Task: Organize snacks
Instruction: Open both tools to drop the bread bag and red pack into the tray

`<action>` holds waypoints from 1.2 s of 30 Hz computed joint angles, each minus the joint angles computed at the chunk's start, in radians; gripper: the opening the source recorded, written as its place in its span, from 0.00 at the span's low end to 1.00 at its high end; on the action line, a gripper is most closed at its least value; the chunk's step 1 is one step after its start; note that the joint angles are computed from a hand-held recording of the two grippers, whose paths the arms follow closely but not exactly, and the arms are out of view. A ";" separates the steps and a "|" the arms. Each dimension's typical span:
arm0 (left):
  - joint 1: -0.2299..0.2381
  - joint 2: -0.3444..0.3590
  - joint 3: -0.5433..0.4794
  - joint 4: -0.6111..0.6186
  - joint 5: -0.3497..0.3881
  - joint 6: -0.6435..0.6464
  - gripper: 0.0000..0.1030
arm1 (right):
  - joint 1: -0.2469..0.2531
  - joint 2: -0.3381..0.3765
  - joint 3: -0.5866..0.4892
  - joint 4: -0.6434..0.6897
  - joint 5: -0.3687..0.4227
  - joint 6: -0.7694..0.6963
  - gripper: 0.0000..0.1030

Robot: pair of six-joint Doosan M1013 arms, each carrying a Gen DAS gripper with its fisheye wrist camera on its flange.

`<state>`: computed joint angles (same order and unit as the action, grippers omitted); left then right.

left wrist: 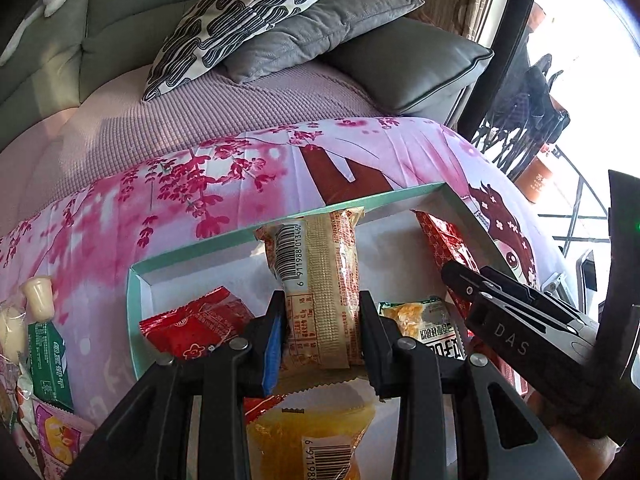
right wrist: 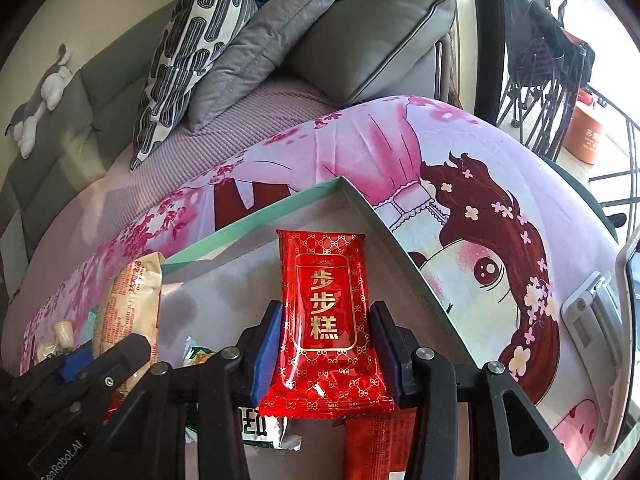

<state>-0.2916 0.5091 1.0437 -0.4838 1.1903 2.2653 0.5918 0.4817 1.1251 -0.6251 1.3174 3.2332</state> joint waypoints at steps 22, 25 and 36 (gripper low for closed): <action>-0.003 0.007 -0.017 0.043 0.016 -0.081 0.66 | -0.001 0.028 -0.058 0.026 0.091 -0.045 0.64; -0.001 0.004 -0.021 0.045 0.015 -0.093 0.72 | 0.001 0.031 -0.069 0.027 0.106 -0.042 0.66; 0.038 -0.012 -0.030 0.007 0.009 -0.131 0.73 | 0.014 0.040 -0.112 0.029 0.148 -0.048 0.67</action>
<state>-0.2539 0.4967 1.0140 -0.4769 1.1996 2.1343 0.6054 0.5216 1.0127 -0.5961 1.4654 3.1847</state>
